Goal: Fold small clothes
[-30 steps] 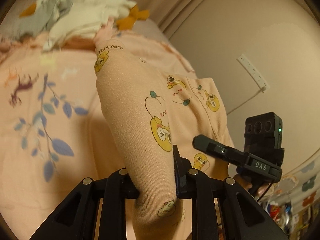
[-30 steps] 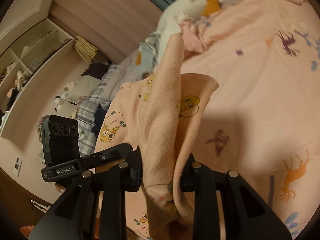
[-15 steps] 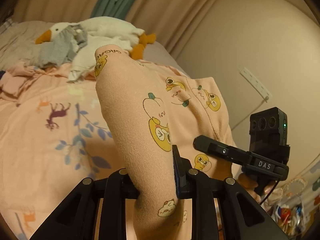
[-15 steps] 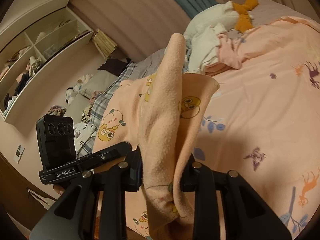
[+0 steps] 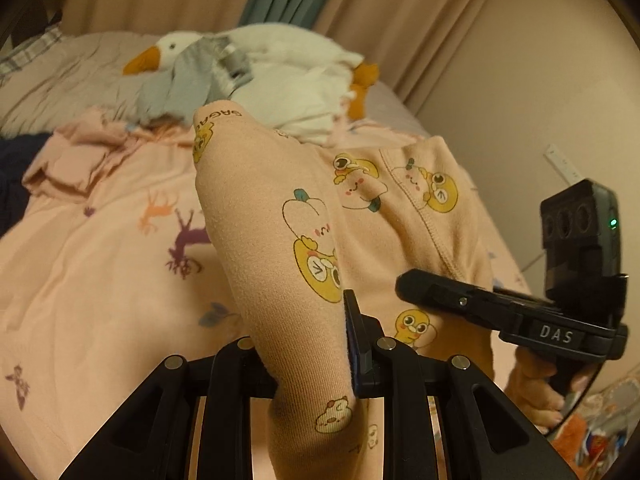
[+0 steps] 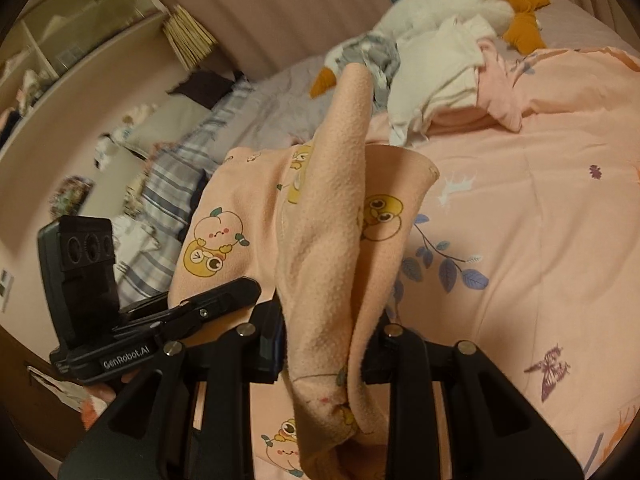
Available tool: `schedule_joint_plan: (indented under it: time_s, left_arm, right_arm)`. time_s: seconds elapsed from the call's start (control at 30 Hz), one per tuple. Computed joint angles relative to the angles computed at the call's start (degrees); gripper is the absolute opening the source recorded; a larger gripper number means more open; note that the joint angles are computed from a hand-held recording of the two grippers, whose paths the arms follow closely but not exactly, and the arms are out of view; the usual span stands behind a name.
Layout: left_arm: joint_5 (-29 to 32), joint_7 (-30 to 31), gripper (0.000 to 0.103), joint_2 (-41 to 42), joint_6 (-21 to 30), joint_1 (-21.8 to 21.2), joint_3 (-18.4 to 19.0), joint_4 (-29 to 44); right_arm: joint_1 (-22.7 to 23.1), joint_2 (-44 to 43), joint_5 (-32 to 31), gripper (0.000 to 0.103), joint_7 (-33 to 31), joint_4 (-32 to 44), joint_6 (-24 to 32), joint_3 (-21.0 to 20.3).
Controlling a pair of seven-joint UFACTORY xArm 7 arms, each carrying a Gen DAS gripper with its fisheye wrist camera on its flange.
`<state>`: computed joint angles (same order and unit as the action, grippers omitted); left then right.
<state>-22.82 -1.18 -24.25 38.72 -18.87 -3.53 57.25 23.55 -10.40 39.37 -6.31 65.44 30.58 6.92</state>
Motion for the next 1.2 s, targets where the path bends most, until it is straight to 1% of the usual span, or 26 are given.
schedule_joint_plan:
  time_s: [0.03,0.1,0.13,0.2,0.27,0.33,0.37,0.43,0.47,0.5,0.57,0.63,0.67,0.7,0.77,0.83,0.87,0.93,1.0,1.07,1.1,1.13,1.2]
  left_arm:
    - [-0.93,0.51,0.022,0.1,-0.52,-0.17,0.67,-0.9]
    - [-3.42,1.75,0.022,0.99,-2.37,-0.67,1.81,-3.07]
    - [-5.02,3.06,0.022,2.12,-2.94,-1.1,2.66,-3.97]
    - [-5.96,4.62,0.022,4.28,-2.6,-0.88,3.0,-3.93]
    - [-4.82,4.53,0.022,7.11,-2.29,0.38,2.22,-3.46]
    - [-0.71,1.85,0.022,9.35,-2.43,2.31,0.19,-3.08]
    - [0.86,0.56,0.022,10.18,-2.46,2.95,-0.47,-2.99]
    - [1.4,0.71,0.022,11.98,-2.33,3.28,-0.52,-2.85]
    - [0.05,1.6,0.022,12.0,-2.7,3.09,-0.26,-3.47]
    - [-2.75,3.43,0.022,12.05,-3.22,2.74,0.52,-4.09]
    - [-5.95,5.77,0.023,11.95,-2.94,2.83,1.45,-4.47]
    - [-6.51,5.78,0.029,11.67,-1.28,3.59,1.65,-4.13]
    - [-6.35,5.6,0.029,11.5,-0.22,4.07,1.74,-3.85]
    - [-5.49,5.21,0.03,10.99,1.54,4.65,1.78,-3.33]
    - [-3.33,4.51,0.03,9.63,2.42,5.55,1.31,-3.38]
    - [0.62,2.19,0.03,7.89,2.9,6.4,0.12,-3.76]
    - [2.23,1.35,0.03,7.35,3.25,6.63,-0.22,-3.81]
    - [5.43,-0.85,0.029,5.89,3.24,7.12,-1.0,-4.28]
    - [8.58,-3.37,0.029,4.46,2.08,7.69,-1.82,-4.95]
    - [14.64,-7.8,0.029,2.2,-0.39,9.46,-3.78,-6.09]
    - [16.09,-8.99,0.029,1.0,-1.07,9.61,-3.98,-6.6]
    - [15.9,-9.1,0.029,0.63,-1.32,8.96,-3.46,-6.66]
    - [13.32,-8.04,0.029,-0.86,-1.87,6.7,-1.89,-8.01]
  right_arm:
    - [-0.21,1.69,-1.64,0.028,0.55,0.5,-0.39,0.45]
    - [-0.43,4.01,-2.61,0.028,1.01,0.8,-0.97,0.89]
    - [-0.48,5.41,-1.69,0.028,0.48,0.78,-1.14,0.88]
    - [-0.89,7.65,-0.17,0.028,-0.59,0.81,-1.46,1.12]
    - [-1.75,10.44,0.33,0.027,-0.55,1.74,-0.36,1.51]
    - [-2.86,13.12,1.11,0.026,-0.65,2.27,0.25,1.96]
    - [-3.33,13.89,0.78,0.024,0.1,2.45,0.57,2.25]
    - [-4.45,15.39,0.72,0.024,0.69,2.56,1.14,2.64]
    - [-4.91,15.75,0.56,0.024,0.65,2.3,0.69,2.81]
    - [-5.38,15.97,0.89,0.024,0.29,2.22,0.65,3.03]
    - [-6.41,16.29,3.79,0.024,-1.6,2.06,1.19,3.55]
    - [-6.44,16.14,3.23,0.024,-1.39,1.85,0.82,3.84]
    - [-6.27,16.07,1.84,0.023,-0.77,1.74,0.56,3.87]
    - [-5.99,15.94,-0.48,0.023,0.57,1.78,0.5,3.79]
    - [-5.6,15.53,-5.18,0.023,3.61,1.85,0.8,3.52]
    - [-5.35,14.25,-8.92,0.023,6.31,1.28,0.52,3.3]
    - [-5.27,12.77,-10.61,0.02,7.05,0.38,-0.22,3.19]
    - [-4.91,10.27,-15.0,0.017,9.7,-0.72,-1.41,3.05]
    - [-4.55,8.35,-15.7,0.011,9.37,-1.35,-2.51,2.97]
    - [-3.76,6.84,-13.86,0.01,6.5,-1.65,-2.79,2.8]
    - [-3.34,6.24,-13.64,0.009,5.7,-1.84,-3.15,2.84]
    - [-2.94,5.95,-13.72,0.009,5.47,-1.87,-3.41,2.91]
    - [-2.04,6.44,-12.64,0.009,4.45,-1.41,-3.54,2.99]
